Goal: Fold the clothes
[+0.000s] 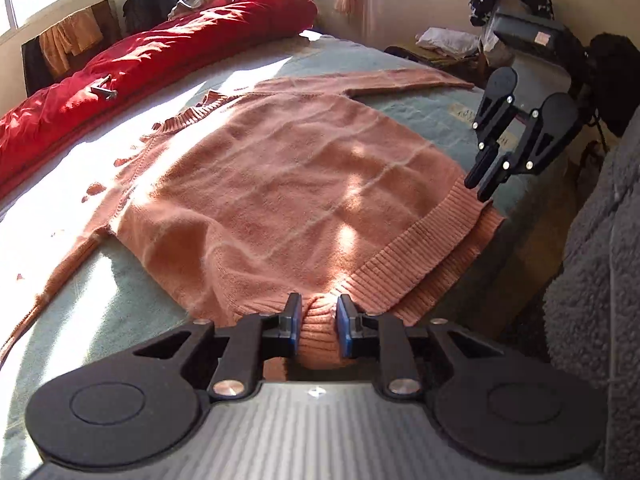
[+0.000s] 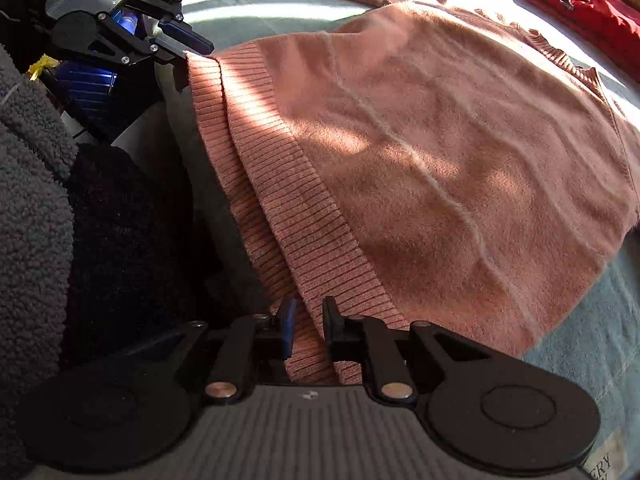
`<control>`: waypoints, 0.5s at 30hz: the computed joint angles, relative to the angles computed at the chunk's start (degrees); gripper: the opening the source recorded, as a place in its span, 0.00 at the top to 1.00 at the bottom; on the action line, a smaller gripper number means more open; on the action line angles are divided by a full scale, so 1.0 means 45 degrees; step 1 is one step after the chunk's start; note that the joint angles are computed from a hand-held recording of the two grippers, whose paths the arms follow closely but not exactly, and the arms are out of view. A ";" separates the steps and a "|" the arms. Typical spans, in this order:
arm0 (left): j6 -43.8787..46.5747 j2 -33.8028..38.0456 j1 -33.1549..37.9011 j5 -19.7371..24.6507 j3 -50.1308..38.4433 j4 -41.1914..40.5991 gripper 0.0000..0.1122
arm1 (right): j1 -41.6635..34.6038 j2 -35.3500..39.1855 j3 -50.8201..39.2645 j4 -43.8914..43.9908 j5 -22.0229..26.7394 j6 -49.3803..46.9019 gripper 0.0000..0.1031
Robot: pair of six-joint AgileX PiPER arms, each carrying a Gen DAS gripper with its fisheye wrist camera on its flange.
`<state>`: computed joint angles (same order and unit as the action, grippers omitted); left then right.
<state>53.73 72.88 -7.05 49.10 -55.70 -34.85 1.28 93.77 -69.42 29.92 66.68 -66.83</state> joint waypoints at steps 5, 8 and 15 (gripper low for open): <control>-0.0263 0.0706 0.1483 -0.1136 -0.0372 -0.2684 0.56 | -0.1079 0.0035 -0.0789 0.2065 -0.0256 -0.0652 0.69; -0.2088 0.2360 0.1512 -0.2740 -0.0261 -0.2353 0.59 | -0.1413 0.0315 -0.0943 0.3133 -0.0814 -0.0938 0.69; -0.2372 0.5892 0.1865 -0.5053 0.0416 -0.4861 0.61 | -0.1942 0.0477 -0.0465 0.4426 -0.1677 -0.1288 0.69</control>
